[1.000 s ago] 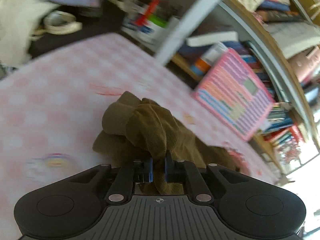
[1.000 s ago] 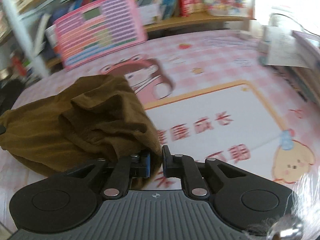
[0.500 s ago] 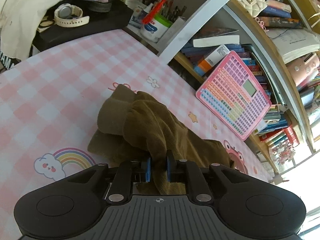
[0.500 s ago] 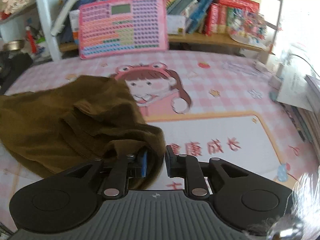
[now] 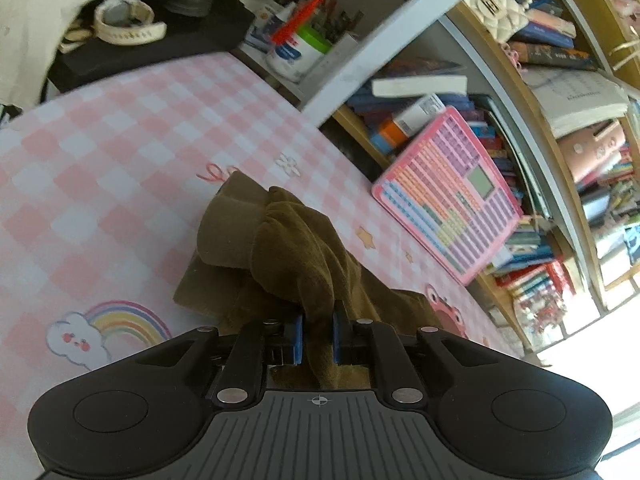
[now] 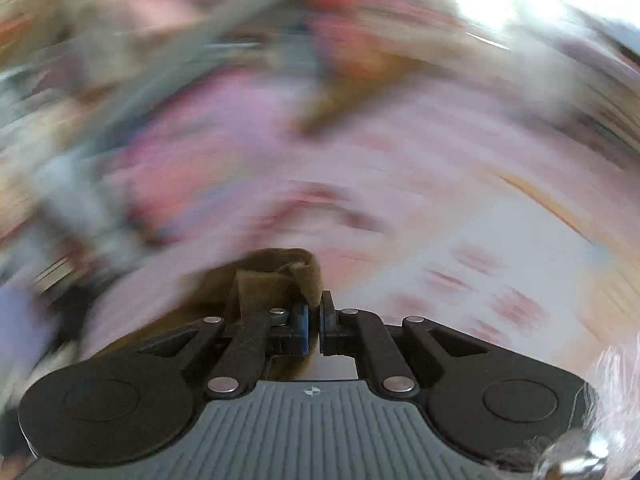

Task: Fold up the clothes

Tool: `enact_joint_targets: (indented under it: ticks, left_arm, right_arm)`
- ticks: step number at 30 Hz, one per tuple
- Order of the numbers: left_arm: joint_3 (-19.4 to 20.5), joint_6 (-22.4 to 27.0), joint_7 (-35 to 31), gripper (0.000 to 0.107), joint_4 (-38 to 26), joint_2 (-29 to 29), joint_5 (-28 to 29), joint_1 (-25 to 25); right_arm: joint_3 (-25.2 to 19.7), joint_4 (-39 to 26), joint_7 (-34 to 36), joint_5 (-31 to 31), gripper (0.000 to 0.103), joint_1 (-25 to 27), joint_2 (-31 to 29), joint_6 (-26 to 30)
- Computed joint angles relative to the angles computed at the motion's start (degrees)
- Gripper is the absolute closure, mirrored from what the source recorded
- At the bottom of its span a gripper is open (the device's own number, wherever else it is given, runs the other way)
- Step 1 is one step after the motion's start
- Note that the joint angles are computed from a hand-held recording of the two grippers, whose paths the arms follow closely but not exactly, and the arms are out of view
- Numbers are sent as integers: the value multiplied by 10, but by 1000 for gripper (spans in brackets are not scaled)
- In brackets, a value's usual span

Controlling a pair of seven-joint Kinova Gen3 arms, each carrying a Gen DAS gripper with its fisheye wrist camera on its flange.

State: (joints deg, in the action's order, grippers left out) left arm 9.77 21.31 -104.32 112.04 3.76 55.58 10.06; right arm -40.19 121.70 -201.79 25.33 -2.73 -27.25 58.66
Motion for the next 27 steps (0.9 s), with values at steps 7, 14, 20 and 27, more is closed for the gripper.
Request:
enact_joint_targets:
  ticks: [7, 14, 20, 27]
  left_arm:
    - [3, 30, -35, 95, -9, 10, 16, -2]
    - [2, 44, -31, 95, -17, 17, 8, -5]
    - [4, 47, -40, 95, -15, 23, 22, -13]
    - [3, 49, -53, 95, -7, 23, 42, -17]
  right_arm:
    - [56, -42, 64, -67, 89, -80, 101, 86]
    - [33, -71, 35, 10, 74, -126, 120, 160]
    - [-10, -109, 16, 73, 64, -178, 169, 260]
    - [30, -120, 128, 148, 56, -254, 195, 257]
